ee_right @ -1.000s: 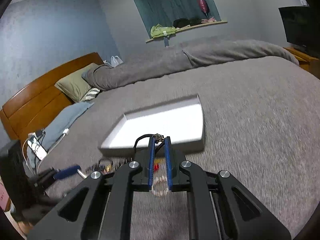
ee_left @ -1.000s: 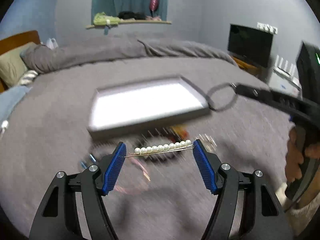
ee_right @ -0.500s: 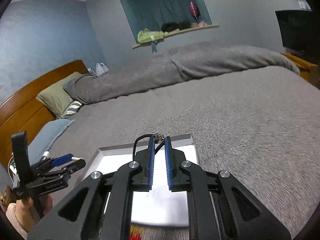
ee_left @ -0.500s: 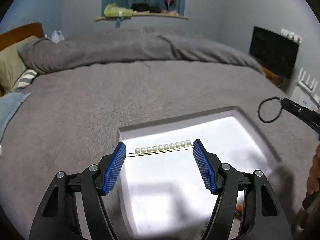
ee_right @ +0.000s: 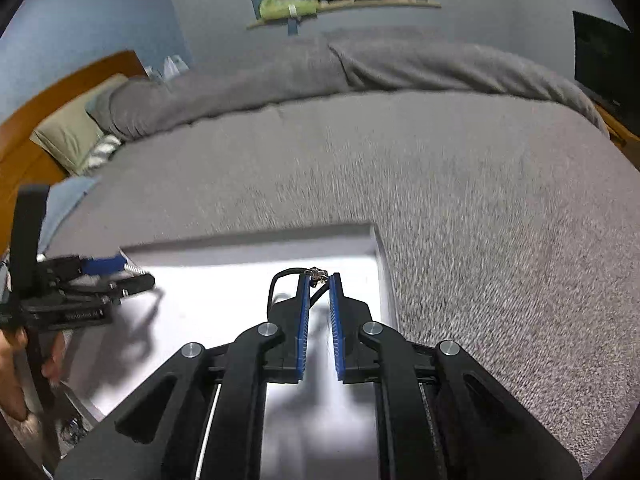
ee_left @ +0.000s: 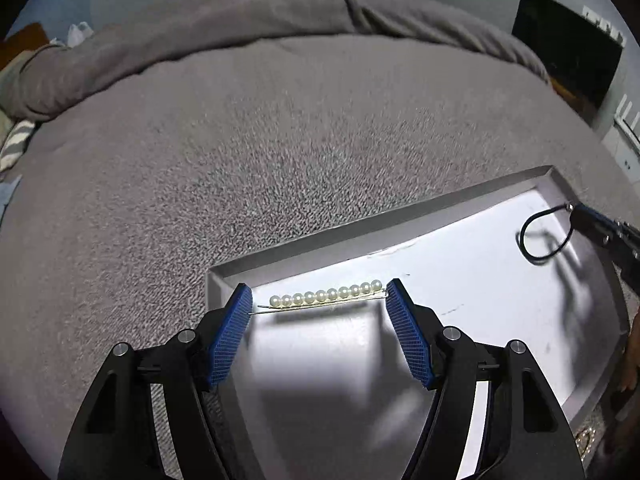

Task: Organize jewelry
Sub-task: 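Carry the hair tie and hair pin into the grey tray while both grippers open to release, then withdraw both grippers from the tray back toward the jewelry pile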

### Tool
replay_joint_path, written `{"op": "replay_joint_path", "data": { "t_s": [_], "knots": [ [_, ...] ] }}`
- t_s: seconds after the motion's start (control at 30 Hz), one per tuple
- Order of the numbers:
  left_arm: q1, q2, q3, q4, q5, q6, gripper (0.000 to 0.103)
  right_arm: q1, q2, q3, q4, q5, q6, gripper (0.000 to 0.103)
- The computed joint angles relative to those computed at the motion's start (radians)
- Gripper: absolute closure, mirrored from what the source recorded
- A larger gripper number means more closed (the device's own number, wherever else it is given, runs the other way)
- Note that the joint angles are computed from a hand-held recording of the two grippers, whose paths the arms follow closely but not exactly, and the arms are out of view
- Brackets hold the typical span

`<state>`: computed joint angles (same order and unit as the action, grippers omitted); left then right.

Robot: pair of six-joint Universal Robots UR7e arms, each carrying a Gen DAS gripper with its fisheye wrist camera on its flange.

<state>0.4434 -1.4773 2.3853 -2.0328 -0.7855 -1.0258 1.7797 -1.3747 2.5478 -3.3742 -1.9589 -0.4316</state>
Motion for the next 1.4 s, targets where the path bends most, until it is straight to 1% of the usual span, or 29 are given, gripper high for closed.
{"op": "replay_joint_path", "data": {
  "t_s": [0.07, 0.17, 0.3, 0.33, 0.37, 0.4, 0.43, 0.47, 0.5, 0.6, 0.63, 0.67, 0.7, 0.77, 0.8, 0.83, 0.9, 0.97, 1.03, 1.07, 1.1, 1.13, 1.2, 1.23, 1.27, 1.3, 1.4],
  "knots": [
    [0.008, 0.018, -0.017, 0.028, -0.009, 0.002, 0.033, 0.001, 0.014, -0.003, -0.001, -0.021, 0.007, 0.093],
    [0.025, 0.056, -0.04, 0.059, -0.02, 0.009, 0.033, 0.001, 0.02, 0.0, -0.011, -0.03, 0.012, 0.093],
    [0.032, 0.047, -0.035, 0.051, -0.022, 0.019, 0.033, -0.008, 0.015, 0.006, -0.012, -0.017, 0.013, 0.093],
    [0.03, 0.043, -0.032, 0.052, -0.021, 0.018, 0.032, -0.01, 0.012, 0.006, -0.008, -0.012, 0.014, 0.09],
    [0.034, 0.041, -0.03, 0.043, -0.018, 0.025, 0.03, -0.011, 0.011, 0.007, -0.008, -0.01, 0.013, 0.09],
    [0.033, 0.038, -0.025, 0.03, -0.021, 0.035, 0.029, -0.013, 0.009, 0.008, -0.005, -0.007, 0.014, 0.086],
    [0.033, 0.036, -0.024, 0.024, -0.02, 0.04, 0.029, -0.016, 0.003, 0.01, -0.005, 0.002, 0.013, 0.077],
    [0.03, 0.036, -0.021, 0.017, -0.017, 0.041, 0.028, -0.018, 0.0, 0.015, -0.018, 0.014, 0.007, 0.072],
    [0.026, 0.03, -0.014, 0.005, -0.015, 0.043, 0.028, -0.023, -0.017, 0.019, -0.011, 0.022, 0.001, 0.065],
    [0.0, 0.009, 0.004, -0.002, 0.011, 0.024, 0.028, -0.026, -0.039, 0.023, 0.005, 0.043, 0.006, 0.063],
    [-0.012, -0.004, 0.011, 0.0, 0.016, 0.015, 0.028, -0.024, -0.042, 0.023, 0.006, 0.047, 0.01, 0.059],
    [-0.027, -0.02, 0.018, 0.006, 0.019, 0.002, 0.028, -0.023, -0.053, 0.029, -0.006, 0.053, 0.013, 0.053],
    [-0.042, -0.034, 0.022, 0.019, 0.022, -0.011, 0.028, -0.018, -0.058, 0.03, -0.015, 0.058, 0.013, 0.044],
    [-0.086, -0.067, 0.031, 0.063, 0.032, -0.053, 0.027, -0.008, -0.082, 0.038, -0.023, 0.063, 0.011, 0.041],
    [-0.102, -0.079, 0.034, 0.08, 0.033, -0.069, 0.027, -0.005, -0.094, 0.041, -0.02, 0.065, 0.012, 0.037],
    [-0.12, -0.091, 0.034, 0.103, 0.034, -0.091, 0.027, -0.002, -0.109, 0.045, -0.014, 0.07, 0.014, 0.031],
    [-0.157, -0.113, 0.032, 0.162, 0.036, -0.144, 0.026, 0.007, -0.142, 0.054, 0.004, 0.075, 0.02, 0.025],
    [-0.203, -0.14, 0.031, 0.223, 0.036, -0.214, 0.026, 0.024, -0.173, 0.064, 0.017, 0.065, 0.025, 0.023],
    [-0.25, -0.171, 0.043, 0.263, 0.033, -0.278, 0.025, 0.04, -0.214, 0.078, 0.032, 0.062, 0.03, 0.017],
    [-0.267, -0.18, 0.048, 0.27, 0.035, -0.3, 0.025, 0.049, -0.235, 0.086, 0.041, 0.064, 0.033, 0.016],
    [-0.303, -0.191, 0.053, 0.31, 0.033, -0.349, 0.025, 0.058, -0.266, 0.096, 0.058, 0.071, 0.032, 0.014],
    [-0.326, -0.191, 0.053, 0.343, 0.035, -0.386, 0.025, 0.066, -0.288, 0.105, 0.068, 0.076, 0.031, 0.012],
    [-0.389, -0.187, 0.054, 0.437, 0.031, -0.487, 0.019, 0.095, -0.32, 0.125, 0.066, 0.067, 0.023, 0.01],
    [-0.418, -0.186, 0.056, 0.471, 0.028, -0.531, 0.014, 0.109, -0.33, 0.135, 0.06, 0.06, 0.016, 0.008],
    [-0.453, -0.184, 0.061, 0.502, 0.02, -0.582, 0.011, 0.124, -0.335, 0.144, 0.052, 0.052, 0.012, 0.008],
    [-0.478, -0.182, 0.061, 0.528, 0.007, -0.617, 0.011, 0.139, -0.345, 0.156, 0.047, 0.044, 0.008, 0.006],
    [-0.533, -0.143, 0.057, 0.594, -0.029, -0.715, 0.009, 0.159, -0.396, 0.196, 0.062, 0.04, 0.005, 0.006]
  ]
}}
